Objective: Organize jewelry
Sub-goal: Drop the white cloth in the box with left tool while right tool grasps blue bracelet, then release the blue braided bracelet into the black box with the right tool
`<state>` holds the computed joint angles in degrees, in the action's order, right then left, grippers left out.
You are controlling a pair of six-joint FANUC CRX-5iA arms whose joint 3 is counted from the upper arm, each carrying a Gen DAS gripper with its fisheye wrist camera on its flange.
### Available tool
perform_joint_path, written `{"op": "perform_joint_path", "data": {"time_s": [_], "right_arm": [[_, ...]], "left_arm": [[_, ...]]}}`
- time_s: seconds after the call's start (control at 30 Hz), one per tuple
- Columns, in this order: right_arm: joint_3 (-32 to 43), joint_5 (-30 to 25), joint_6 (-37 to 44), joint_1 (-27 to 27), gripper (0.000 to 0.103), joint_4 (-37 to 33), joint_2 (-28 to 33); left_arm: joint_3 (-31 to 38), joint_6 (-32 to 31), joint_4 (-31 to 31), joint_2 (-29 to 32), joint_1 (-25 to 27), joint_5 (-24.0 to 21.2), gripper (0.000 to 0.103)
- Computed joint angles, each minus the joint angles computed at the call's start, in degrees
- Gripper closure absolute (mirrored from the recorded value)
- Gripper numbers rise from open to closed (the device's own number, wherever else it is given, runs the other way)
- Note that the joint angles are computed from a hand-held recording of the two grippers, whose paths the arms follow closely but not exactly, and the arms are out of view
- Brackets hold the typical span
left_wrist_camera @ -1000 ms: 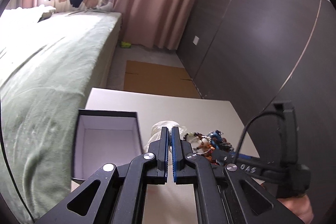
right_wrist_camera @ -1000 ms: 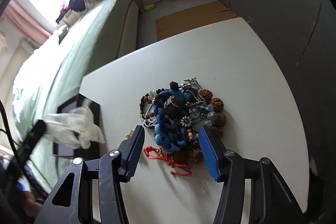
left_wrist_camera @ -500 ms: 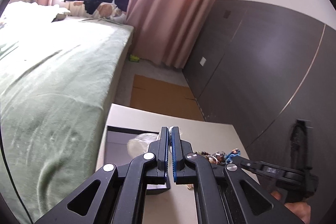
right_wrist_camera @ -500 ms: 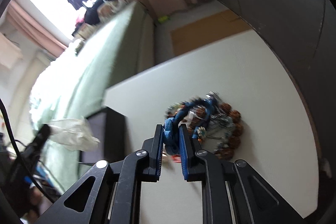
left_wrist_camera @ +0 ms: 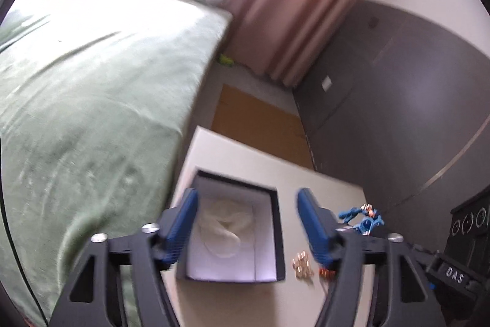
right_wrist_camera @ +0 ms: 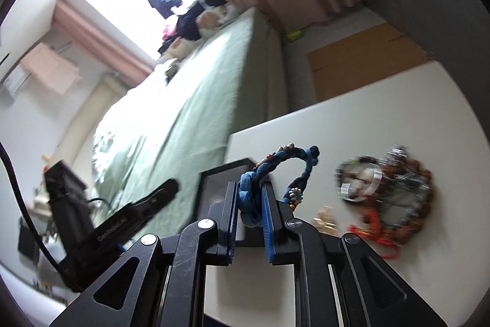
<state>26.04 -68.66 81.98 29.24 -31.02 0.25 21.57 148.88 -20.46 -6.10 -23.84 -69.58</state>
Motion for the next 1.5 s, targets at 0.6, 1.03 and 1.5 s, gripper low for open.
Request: {"op": "perform_joint_path", "data": {"time_s": [0.6,1.03,1.5], "right_arm": [[-0.8,-1.0,-0.6,-1.0,0.035,-1.9,0.0],[-0.2,-5.6,-6.4,-6.7,0.035,5.3,-0.4],[-0.1,-9.4,-10.5,-10.1,0.035,10.7,0.7]], "left_arm": [[0.9,0.2,-1.4,-0.5,-1.3,-0.8,0.032],[8.5,-9.1,3.5,9.8,-6.5,0.7,0.032],[14.9,-12.8,5.2,17.9,-8.8,-4.5,0.049]]}}
